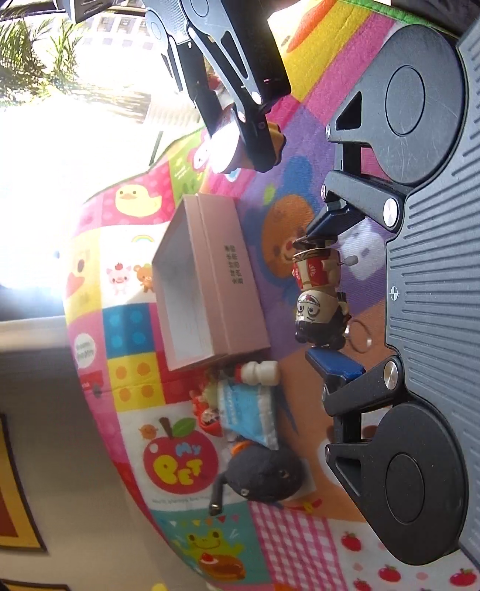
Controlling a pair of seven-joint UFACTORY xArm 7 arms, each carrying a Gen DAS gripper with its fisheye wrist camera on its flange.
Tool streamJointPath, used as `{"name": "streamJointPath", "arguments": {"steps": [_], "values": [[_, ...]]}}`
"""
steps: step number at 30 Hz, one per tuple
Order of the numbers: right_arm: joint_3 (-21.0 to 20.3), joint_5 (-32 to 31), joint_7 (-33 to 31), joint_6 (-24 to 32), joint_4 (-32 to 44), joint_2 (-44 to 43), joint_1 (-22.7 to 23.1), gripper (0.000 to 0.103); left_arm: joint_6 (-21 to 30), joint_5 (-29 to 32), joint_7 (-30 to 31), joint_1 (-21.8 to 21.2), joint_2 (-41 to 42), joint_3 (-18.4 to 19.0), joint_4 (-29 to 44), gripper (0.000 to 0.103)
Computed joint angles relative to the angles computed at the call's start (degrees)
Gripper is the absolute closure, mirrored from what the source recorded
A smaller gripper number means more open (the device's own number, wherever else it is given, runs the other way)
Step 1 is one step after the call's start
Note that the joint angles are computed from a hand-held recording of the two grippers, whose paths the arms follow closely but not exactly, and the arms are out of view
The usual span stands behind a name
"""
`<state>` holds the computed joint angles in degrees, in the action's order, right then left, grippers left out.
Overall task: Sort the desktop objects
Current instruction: 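Lower the jelly cup into the pink box and open right gripper while left gripper grasps keychain figure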
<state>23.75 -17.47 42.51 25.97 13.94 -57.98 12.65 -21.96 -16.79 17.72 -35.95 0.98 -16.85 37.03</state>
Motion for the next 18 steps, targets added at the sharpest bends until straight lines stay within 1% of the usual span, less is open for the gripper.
{"name": "streamJointPath", "arguments": {"steps": [1, 3, 5, 6, 8, 10, 11, 13, 15, 16, 17, 18], "values": [[0.2, -1.1, -0.1, 0.1, 0.7, -1.7, -1.5, 0.047, -0.9, -2.4, 3.2, -0.7, 0.7, -0.2, 1.6, 0.032], [0.6, -3.5, 0.0, -2.1, 1.9, -3.1, -6.2, 0.047, -3.6, -6.4, 8.7, -2.4, 3.2, 0.3, 5.9, 0.032], [0.1, -5.5, -0.4, -6.7, 3.9, -0.7, -12.4, 0.047, -5.5, -7.9, 10.8, -3.9, 6.9, 1.5, 11.1, 0.032], [-0.2, -5.7, -0.5, -8.8, 5.3, 1.7, -15.1, 0.047, -5.7, -7.7, 10.6, -4.4, 8.8, 2.1, 13.9, 0.032], [-1.3, -5.6, -1.6, -12.6, 9.2, 9.5, -20.0, 0.047, -4.8, -8.3, 11.3, -6.4, 13.3, 4.4, 20.4, 0.032], [-1.1, -5.7, -2.1, -15.3, 13.6, 17.9, -24.6, 0.047, -4.4, -11.8, 14.2, -10.7, 18.5, 8.5, 27.3, 0.032], [-0.9, -5.7, -2.3, -15.9, 16.1, 22.3, -26.5, 0.047, -3.9, -13.0, 14.7, -12.3, 20.9, 10.3, 30.7, 0.032], [0.1, -6.8, -1.5, -16.7, 20.8, 30.3, -30.0, 0.047, -1.8, -13.5, 14.1, -13.8, 25.5, 12.8, 36.8, 0.032], [3.8, -11.3, 2.1, -17.3, 25.9, 38.0, -35.6, 0.047, 0.2, -13.1, 13.1, -15.1, 29.6, 15.5, 42.3, 0.031], [6.3, -14.7, 5.0, -16.7, 28.7, 41.9, -38.7, 0.047, 0.9, -12.2, 12.4, -15.1, 31.2, 16.2, 44.3, 0.031], [6.7, -16.4, 5.8, -15.9, 30.9, 45.2, -39.4, 0.047, 1.5, -11.2, 11.9, -15.0, 32.0, 16.8, 45.4, 0.026], [6.1, -16.9, 5.6, -14.8, 32.7, 47.7, -38.8, 0.047, 1.8, -9.7, 11.1, -14.1, 32.3, 16.5, 45.7, 0.018]]}}
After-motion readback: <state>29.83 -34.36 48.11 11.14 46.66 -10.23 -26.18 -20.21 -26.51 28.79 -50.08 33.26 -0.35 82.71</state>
